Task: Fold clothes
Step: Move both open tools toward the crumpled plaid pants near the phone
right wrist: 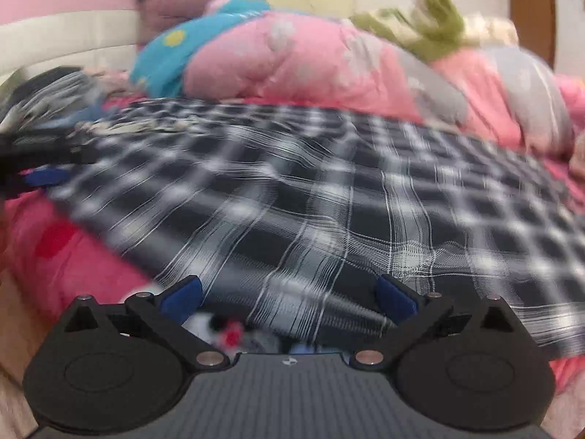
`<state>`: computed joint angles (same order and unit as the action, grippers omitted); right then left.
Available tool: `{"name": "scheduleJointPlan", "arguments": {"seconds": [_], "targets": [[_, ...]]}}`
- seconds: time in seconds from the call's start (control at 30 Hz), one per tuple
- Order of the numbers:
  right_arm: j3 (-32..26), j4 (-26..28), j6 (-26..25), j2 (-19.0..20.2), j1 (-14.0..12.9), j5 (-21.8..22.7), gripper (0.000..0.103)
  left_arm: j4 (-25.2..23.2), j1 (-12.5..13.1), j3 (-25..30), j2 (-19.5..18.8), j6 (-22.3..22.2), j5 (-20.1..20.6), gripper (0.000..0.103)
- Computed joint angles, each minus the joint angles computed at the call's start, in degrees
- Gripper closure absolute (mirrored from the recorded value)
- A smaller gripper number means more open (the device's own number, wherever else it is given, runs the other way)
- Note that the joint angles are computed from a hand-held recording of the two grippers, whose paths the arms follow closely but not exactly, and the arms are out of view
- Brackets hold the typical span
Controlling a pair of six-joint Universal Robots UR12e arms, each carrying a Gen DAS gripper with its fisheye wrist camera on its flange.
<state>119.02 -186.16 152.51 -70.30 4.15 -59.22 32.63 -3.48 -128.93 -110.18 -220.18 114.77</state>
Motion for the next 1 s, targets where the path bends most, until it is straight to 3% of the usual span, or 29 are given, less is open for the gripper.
{"name": "scheduleJointPlan", "arguments": {"seconds": [0.1,0.17,0.23,0.33,0.4,0.5,0.57,0.63,0.67,0.73,0.77,0.83,0.9,1.0], "targets": [[1.3,3.8,-5.9,-2.2,-1.1,1.9,0.0,-0.4,-0.2,0.3,-0.1,-0.7,1.0,0.033],[1.3,1.8,-4.2,-2.6,-2.7,4.6,0.0,-1.4,-1.0,0.9,-0.4,-0.1,3.0,0.033],[0.6,-5.6,1.2,-1.5,-4.1,4.7,0.0,-2.4,-1.4,1.4,-0.6,0.5,4.5,0.033],[-1.7,-12.7,6.0,0.5,-5.3,-1.9,0.0,-3.0,-1.6,1.7,-0.7,0.8,5.4,0.033],[-3.5,-13.6,8.4,1.7,-6.4,-5.9,0.001,-2.9,-1.7,1.8,-0.9,0.9,5.6,0.033],[-6.2,-10.3,13.6,3.3,-9.4,-8.4,0.007,-3.3,-1.9,2.0,-0.9,1.6,6.2,0.033],[-7.8,-6.1,19.1,4.3,-11.5,-11.1,0.018,-3.5,-2.0,2.1,-1.0,1.9,6.7,0.033],[-9.0,-1.0,26.2,4.6,-12.6,-17.5,0.038,-3.7,-2.2,2.2,-1.1,2.1,7.1,0.033],[-9.0,1.1,31.2,4.5,-13.5,-19.3,0.038,-3.8,-2.2,2.3,-1.1,2.3,7.4,0.033],[-7.2,0.4,37.3,3.7,-15.6,-17.0,0.049,-4.0,-2.5,2.5,-1.4,2.6,8.1,0.033],[-6.3,-1.5,37.6,3.4,-15.5,-17.4,0.049,-4.3,-2.6,2.7,-1.5,2.8,8.6,0.033],[-4.7,-5.7,35.6,2.7,-14.9,-17.6,0.049,-4.5,-2.8,2.9,-1.6,3.1,9.3,0.033],[-4.0,-8.6,32.7,2.2,-14.0,-14.7,0.049,-4.5,-2.9,2.9,-1.6,3.1,9.8,0.033],[-4.5,-7.5,25.7,1.6,-12.5,-3.5,0.049,-4.7,-3.2,2.8,-1.6,2.2,11.7,0.033]]}}
